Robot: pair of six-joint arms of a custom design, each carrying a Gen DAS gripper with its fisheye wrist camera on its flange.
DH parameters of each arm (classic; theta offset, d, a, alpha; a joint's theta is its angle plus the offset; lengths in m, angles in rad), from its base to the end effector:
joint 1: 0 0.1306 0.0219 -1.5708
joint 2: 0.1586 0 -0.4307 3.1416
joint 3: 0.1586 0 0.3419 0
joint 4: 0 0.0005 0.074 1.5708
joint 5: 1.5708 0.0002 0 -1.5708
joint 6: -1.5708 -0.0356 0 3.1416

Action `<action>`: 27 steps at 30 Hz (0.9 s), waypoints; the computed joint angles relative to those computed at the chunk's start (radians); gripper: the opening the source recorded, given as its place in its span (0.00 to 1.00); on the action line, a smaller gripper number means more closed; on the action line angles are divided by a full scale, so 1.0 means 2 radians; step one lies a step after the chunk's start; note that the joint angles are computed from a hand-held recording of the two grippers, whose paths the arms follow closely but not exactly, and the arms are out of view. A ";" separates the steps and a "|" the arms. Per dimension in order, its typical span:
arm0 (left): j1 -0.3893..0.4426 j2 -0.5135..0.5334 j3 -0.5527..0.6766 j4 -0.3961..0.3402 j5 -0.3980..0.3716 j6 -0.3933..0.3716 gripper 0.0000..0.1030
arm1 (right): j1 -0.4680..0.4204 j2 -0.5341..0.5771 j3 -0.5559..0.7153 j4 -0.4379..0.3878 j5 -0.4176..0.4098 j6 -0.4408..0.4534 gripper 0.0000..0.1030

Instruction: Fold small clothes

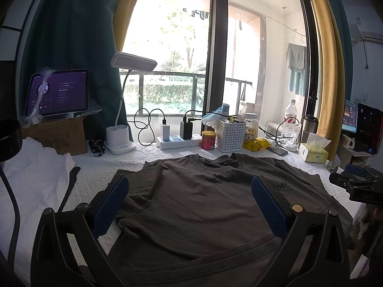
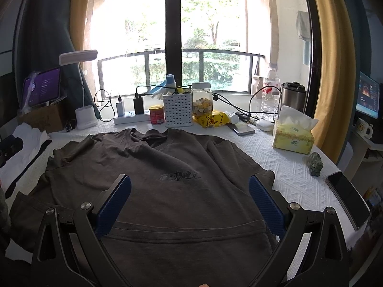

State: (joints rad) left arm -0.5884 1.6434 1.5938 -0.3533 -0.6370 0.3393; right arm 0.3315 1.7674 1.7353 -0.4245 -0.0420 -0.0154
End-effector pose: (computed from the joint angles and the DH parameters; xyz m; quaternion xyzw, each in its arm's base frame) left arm 0.4743 -0.2916 0.4925 -0.0729 0.8076 -0.0006 0.5852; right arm 0.5780 0.2000 0.4750 -0.1445 0.8363 0.1088 0.5176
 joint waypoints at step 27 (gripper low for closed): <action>0.001 0.011 0.021 -0.017 0.005 0.007 0.98 | -0.002 0.013 0.024 -0.019 0.000 -0.002 0.97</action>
State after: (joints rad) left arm -0.5854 1.6646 1.6366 -0.3877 -0.6269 0.3540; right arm 0.3278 1.7931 1.7842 -0.4629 -0.0427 -0.0200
